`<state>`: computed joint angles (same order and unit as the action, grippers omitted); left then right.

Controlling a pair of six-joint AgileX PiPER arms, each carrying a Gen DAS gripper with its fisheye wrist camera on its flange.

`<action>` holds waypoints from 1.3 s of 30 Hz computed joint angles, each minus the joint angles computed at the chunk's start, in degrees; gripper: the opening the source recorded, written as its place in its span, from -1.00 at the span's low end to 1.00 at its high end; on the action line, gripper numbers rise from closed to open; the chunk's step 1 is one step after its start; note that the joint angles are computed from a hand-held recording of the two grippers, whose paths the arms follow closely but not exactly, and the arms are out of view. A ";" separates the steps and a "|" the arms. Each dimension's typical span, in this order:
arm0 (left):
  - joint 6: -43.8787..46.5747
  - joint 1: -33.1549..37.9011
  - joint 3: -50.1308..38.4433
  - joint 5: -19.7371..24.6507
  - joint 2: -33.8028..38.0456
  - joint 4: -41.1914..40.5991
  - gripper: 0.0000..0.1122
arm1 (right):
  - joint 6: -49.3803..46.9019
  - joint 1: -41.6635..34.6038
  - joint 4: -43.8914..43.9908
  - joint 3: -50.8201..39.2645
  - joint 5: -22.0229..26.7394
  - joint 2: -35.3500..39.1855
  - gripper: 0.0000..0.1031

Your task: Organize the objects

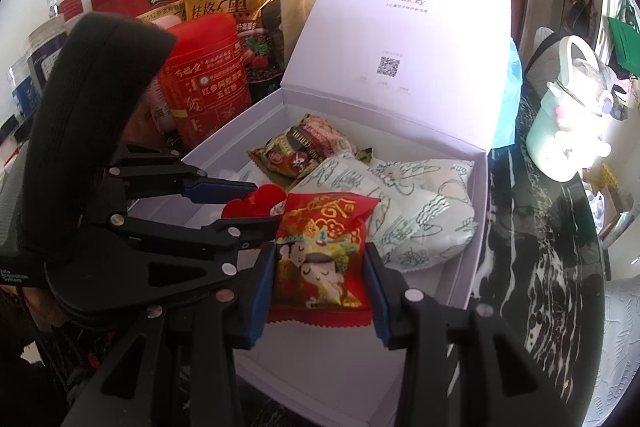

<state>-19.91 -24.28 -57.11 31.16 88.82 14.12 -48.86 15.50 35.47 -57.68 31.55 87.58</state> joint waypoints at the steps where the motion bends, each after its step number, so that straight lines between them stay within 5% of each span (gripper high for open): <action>1: -1.02 -0.34 0.37 -0.22 -0.21 1.21 -0.49 | 0.48 0.16 -0.65 0.21 0.01 -0.04 -0.17; 25: 1.77 0.08 1.66 -0.52 -0.03 -2.84 -0.47 | 2.31 -1.32 -1.78 1.02 1.50 1.34 -0.17; 39: -5.56 -1.60 0.33 2.09 -0.53 3.23 -0.29 | 4.91 -2.55 -3.30 1.40 1.87 -1.70 -0.16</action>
<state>-25.48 -25.88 -56.78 33.25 88.29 17.35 -43.96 12.95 32.17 -56.28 33.43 85.88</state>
